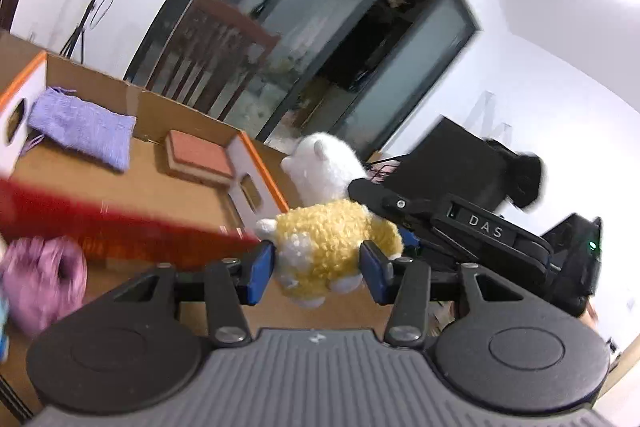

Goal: Organize soft objects
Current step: 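Carry the held plush sheep toward the cardboard box, then lower the plush sheep into the box and open both tools, then move both tools back to the pile toward the purple satin bow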

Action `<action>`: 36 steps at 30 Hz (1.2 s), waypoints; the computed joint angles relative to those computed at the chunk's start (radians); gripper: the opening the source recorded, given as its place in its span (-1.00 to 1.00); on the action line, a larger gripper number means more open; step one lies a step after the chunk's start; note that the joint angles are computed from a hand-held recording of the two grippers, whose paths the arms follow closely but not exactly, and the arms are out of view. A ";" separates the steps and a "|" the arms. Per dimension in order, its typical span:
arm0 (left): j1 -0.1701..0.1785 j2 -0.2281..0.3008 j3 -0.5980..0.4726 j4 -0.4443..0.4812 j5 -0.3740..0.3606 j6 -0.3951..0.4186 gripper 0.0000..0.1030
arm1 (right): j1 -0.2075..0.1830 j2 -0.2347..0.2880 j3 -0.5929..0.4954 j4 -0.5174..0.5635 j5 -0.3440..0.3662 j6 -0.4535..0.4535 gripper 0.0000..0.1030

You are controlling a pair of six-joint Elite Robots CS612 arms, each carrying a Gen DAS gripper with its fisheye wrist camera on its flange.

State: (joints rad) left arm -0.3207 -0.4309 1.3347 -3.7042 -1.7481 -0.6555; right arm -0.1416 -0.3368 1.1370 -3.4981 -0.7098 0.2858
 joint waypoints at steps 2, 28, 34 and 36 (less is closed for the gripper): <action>0.017 0.034 -0.091 0.083 0.005 -0.028 -0.06 | 0.021 0.036 -0.101 0.085 -0.051 -0.006 -0.34; 0.000 -0.062 0.028 0.167 0.231 0.259 0.24 | 0.090 0.025 -0.124 0.201 -0.366 -0.318 0.02; -0.067 -0.146 0.241 -0.015 0.484 0.422 0.51 | 0.041 -0.076 0.077 0.001 -0.271 -0.339 0.35; -0.089 -0.163 0.305 -0.081 0.549 0.431 0.58 | 0.025 -0.101 0.141 -0.077 -0.246 -0.323 0.36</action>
State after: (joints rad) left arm -0.4098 -0.5944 1.6393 -3.7856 -1.1989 -0.2240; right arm -0.1169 -0.4376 1.2783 -3.5756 -0.9559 -0.0369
